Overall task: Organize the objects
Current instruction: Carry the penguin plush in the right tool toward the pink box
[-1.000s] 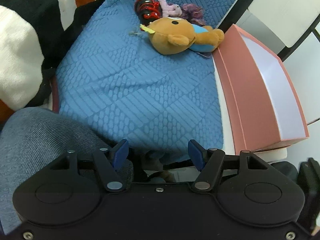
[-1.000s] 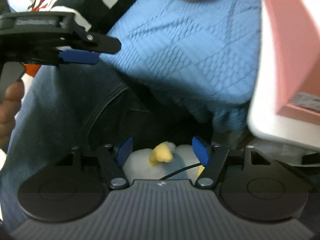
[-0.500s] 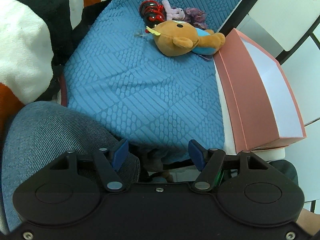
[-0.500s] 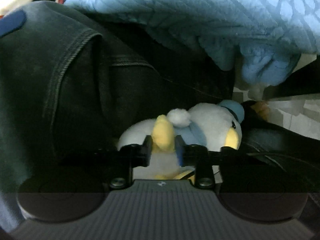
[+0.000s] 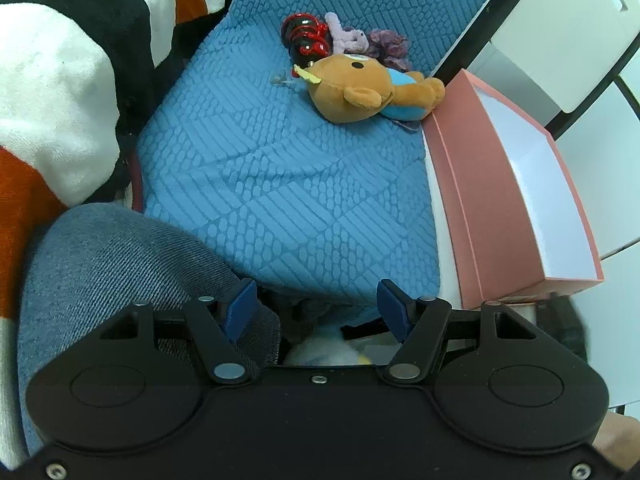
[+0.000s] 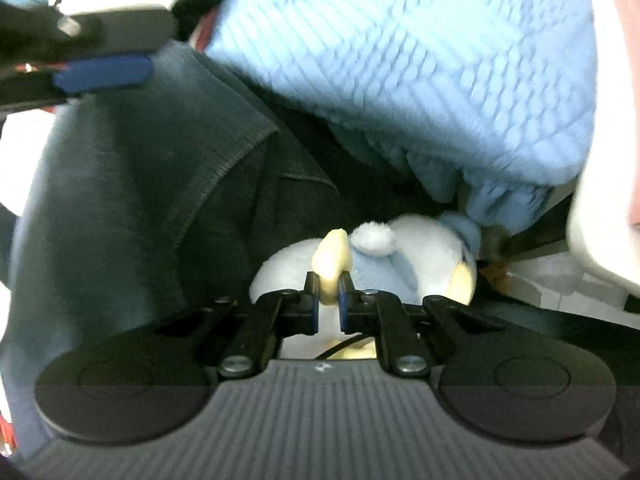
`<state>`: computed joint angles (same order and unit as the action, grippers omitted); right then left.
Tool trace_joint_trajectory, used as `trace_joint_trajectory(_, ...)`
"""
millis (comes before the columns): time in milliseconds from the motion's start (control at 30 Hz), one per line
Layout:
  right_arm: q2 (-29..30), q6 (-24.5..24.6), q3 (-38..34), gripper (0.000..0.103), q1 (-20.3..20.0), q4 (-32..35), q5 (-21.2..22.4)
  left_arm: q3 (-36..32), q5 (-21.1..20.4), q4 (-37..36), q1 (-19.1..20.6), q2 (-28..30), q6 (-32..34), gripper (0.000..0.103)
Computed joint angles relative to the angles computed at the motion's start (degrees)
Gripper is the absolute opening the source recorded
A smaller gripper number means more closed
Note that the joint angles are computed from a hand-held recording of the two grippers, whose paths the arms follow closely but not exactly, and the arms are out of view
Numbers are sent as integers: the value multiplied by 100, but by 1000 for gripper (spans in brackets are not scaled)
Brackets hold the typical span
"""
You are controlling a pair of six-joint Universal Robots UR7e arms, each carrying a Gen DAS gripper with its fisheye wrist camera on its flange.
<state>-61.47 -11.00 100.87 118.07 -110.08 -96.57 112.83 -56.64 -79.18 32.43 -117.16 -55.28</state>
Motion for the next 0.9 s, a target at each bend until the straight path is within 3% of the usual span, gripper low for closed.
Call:
trace_joint_trajectory(333,-474,53,-672,12,106,415,390,-383,138,6,-353,208,-193,65)
trace_joint_trajectory(400,-499,70,-779,11,150,484,532,-462,199,-5,-430,276,-277,65)
trace_joint_trajectory(467,-505,87,-837,3,213,412,630,-588,231,41,-500,358,-299,65)
trace_joint_trajectory(567,-489,131,-1134,3,291,296,931,-772,265,121,-613,460,-335,66)
trace_joint_trajectory(667,-421,-44,-1302,3,384,61,690,-870,313,156,-688,531,-332,68)
trace_joint_trajectory(900,-350,435,-696,7,53,-322,-25,-779,341,200,-803,469,-470,68)
